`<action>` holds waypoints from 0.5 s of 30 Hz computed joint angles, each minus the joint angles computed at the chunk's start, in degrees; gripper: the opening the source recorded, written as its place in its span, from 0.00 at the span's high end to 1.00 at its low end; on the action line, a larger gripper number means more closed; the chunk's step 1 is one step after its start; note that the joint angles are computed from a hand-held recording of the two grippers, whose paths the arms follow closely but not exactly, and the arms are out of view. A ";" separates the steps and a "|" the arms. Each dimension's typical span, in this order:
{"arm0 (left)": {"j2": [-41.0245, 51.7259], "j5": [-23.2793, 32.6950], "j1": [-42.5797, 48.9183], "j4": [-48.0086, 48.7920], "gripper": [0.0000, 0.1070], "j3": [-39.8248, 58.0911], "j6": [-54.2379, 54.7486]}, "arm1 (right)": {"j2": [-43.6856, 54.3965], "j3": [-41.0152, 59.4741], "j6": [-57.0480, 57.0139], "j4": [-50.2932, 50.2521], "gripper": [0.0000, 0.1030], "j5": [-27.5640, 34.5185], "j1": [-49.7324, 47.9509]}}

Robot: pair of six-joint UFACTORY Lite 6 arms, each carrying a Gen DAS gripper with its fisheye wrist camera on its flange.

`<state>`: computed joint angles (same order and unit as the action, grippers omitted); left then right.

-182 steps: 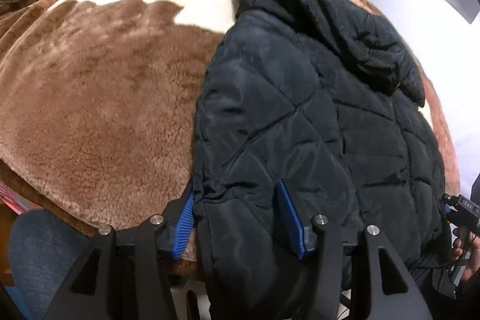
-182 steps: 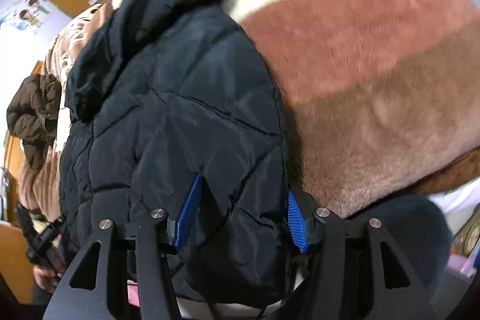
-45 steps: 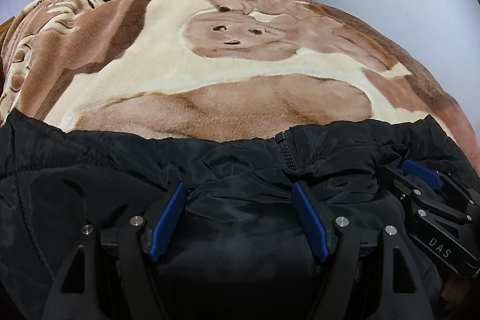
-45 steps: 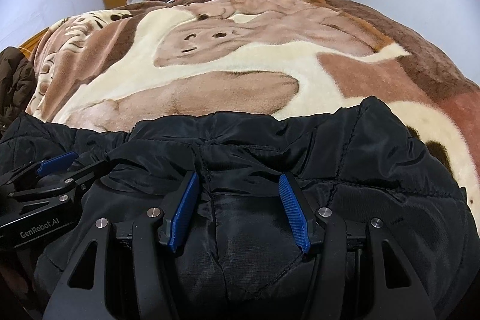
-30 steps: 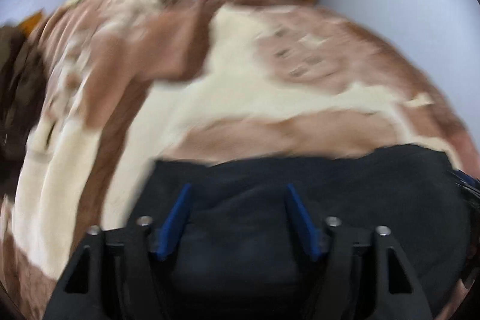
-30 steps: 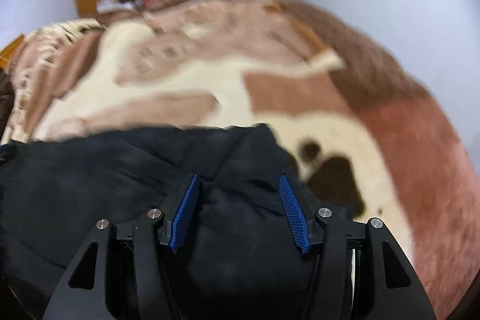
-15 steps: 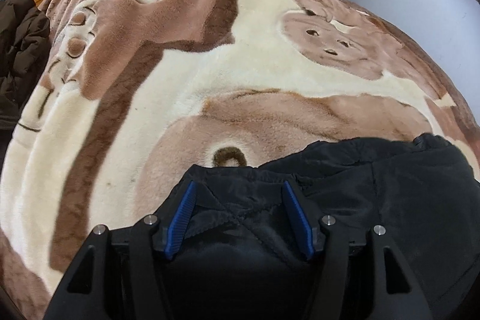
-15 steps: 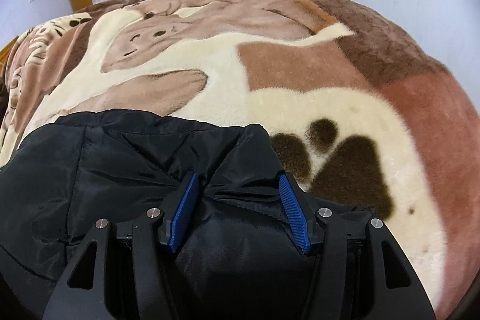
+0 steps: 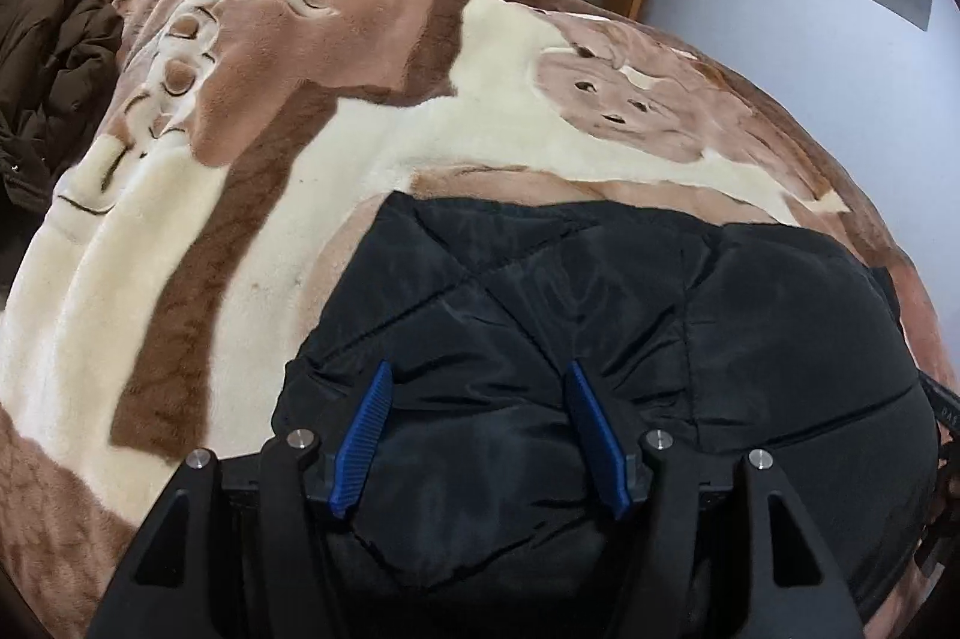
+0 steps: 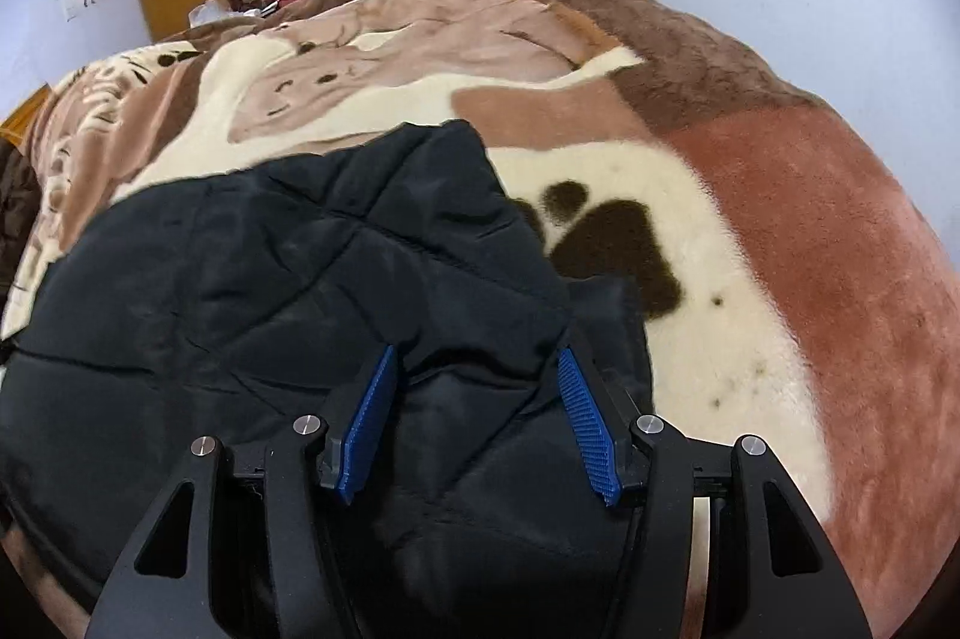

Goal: Fold large clothes

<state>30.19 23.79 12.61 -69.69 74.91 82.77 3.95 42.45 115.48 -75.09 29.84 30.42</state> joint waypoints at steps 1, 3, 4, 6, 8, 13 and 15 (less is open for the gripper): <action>0.11 -1.31 -0.72 -1.00 0.40 -0.33 0.91 | 1.49 0.58 0.97 -1.46 0.46 -0.35 -0.43; 0.58 -3.14 -1.90 -1.39 0.40 -0.30 1.11 | 2.22 0.10 3.50 -3.39 0.46 -2.22 -1.87; 0.47 -3.65 -2.29 0.42 0.40 -0.10 -1.09 | 1.90 -0.02 3.07 -2.67 0.46 -3.10 -2.58; -0.91 -4.26 -2.82 7.77 0.41 0.04 -8.85 | 0.35 1.33 -4.98 5.41 0.46 -2.25 -2.64; -4.28 -3.04 -2.53 13.19 0.42 -0.91 -14.72 | -3.33 2.12 -10.52 11.55 0.46 2.30 -0.44; -17.93 4.07 -2.75 6.90 0.43 -9.81 -9.88 | -10.85 4.97 -8.85 10.89 0.46 11.01 10.68; -21.19 5.63 -5.71 5.50 0.43 -11.83 -9.86 | -6.84 10.26 -9.99 10.63 0.46 10.32 13.73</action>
<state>9.00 29.42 6.89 -64.19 63.08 72.91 -2.89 52.71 105.49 -64.45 40.15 44.15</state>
